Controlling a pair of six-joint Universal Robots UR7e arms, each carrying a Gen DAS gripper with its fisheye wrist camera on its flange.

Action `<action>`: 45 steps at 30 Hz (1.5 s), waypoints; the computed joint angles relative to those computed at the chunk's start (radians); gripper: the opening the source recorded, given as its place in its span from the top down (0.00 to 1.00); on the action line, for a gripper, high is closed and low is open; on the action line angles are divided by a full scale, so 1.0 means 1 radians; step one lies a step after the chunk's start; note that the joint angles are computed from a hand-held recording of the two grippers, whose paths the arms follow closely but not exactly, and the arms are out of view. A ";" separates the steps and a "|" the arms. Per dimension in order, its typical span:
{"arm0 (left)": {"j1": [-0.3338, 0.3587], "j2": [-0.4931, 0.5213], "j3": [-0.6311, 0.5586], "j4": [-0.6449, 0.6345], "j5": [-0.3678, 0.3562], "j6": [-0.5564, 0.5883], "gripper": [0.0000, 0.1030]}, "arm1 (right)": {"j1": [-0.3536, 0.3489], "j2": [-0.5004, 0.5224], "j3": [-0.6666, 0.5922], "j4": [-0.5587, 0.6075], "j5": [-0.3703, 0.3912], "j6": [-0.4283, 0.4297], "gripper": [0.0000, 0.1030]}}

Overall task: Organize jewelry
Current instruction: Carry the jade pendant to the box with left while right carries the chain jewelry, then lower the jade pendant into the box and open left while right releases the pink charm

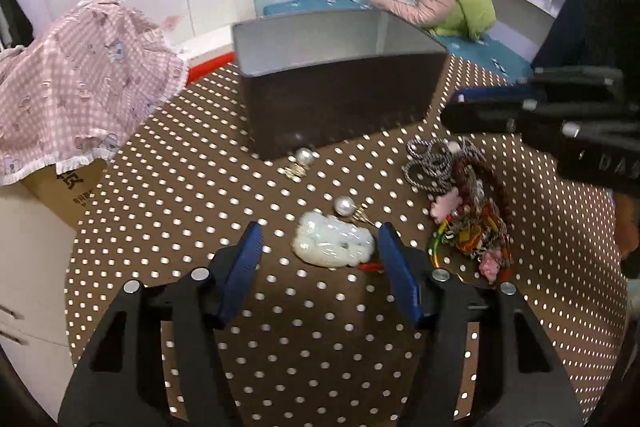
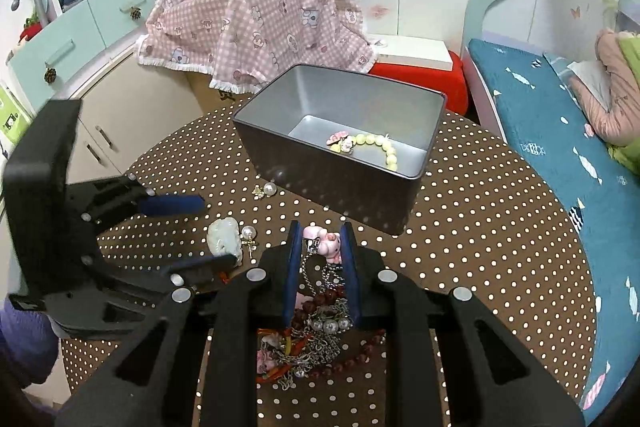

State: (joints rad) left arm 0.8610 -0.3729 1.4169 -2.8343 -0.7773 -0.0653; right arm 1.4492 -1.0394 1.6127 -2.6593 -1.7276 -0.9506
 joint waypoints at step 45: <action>0.093 0.306 -0.857 0.588 -0.095 -0.008 0.59 | 0.012 0.175 -0.322 0.140 0.085 0.293 0.82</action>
State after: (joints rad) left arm 0.9535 -0.0672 0.5595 -2.2466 -0.8722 -0.0730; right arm 1.4613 -0.8643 1.2907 -2.5197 -1.6430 -0.6573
